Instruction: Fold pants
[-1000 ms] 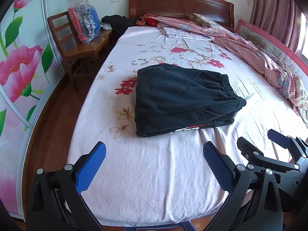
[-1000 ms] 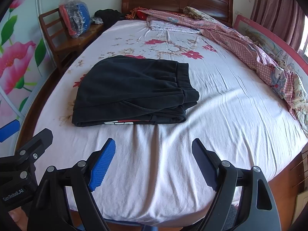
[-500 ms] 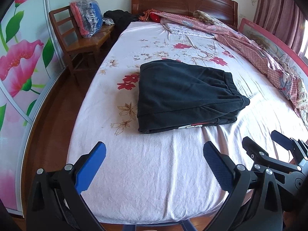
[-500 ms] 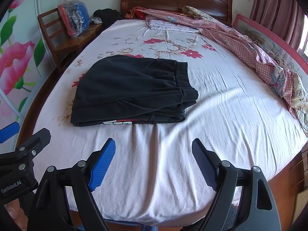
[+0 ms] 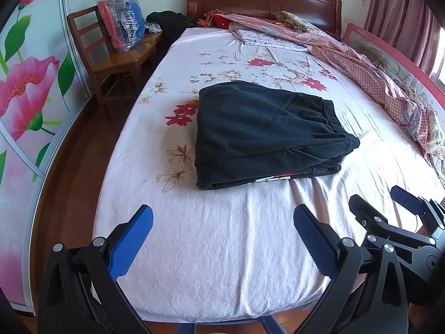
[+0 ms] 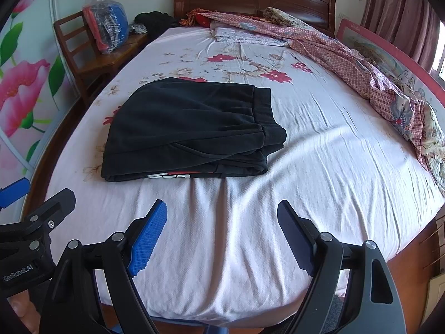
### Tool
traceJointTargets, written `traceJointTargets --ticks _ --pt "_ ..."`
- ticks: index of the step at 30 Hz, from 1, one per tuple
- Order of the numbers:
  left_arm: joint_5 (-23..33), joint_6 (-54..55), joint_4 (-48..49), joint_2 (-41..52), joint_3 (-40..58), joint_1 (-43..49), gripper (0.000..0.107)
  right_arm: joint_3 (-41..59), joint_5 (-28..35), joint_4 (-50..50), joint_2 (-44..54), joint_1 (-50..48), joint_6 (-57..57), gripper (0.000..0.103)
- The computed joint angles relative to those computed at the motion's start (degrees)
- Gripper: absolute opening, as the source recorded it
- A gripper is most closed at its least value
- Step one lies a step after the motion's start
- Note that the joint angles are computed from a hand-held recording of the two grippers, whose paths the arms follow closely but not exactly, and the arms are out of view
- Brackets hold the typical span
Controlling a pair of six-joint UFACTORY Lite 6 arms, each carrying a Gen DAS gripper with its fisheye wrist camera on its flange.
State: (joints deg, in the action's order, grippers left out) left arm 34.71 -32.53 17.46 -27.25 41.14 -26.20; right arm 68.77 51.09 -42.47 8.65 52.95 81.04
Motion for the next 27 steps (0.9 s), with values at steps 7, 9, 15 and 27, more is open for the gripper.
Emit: traceJointTargets --ticks 7,9,15,27 --pt "-0.3 1.8 -1.6 0.0 0.0 0.6 0.101 0.0 -0.2 0.2 0.2 -0.2 0.1 0.081" --pt "-0.3 2.2 -2.0 0.0 -0.1 0.6 0.101 -0.1 -0.3 0.2 0.1 -0.2 0.1 0.081" --pt "-0.4 1.4 -1.3 0.3 0.1 0.0 0.101 -0.1 -0.3 0.3 0.0 -0.3 -0.1 0.081" --pt "-0.8 2.1 -2.0 0.6 -0.2 0.2 0.101 -0.5 -0.7 0.6 -0.2 -0.6 -0.3 0.081"
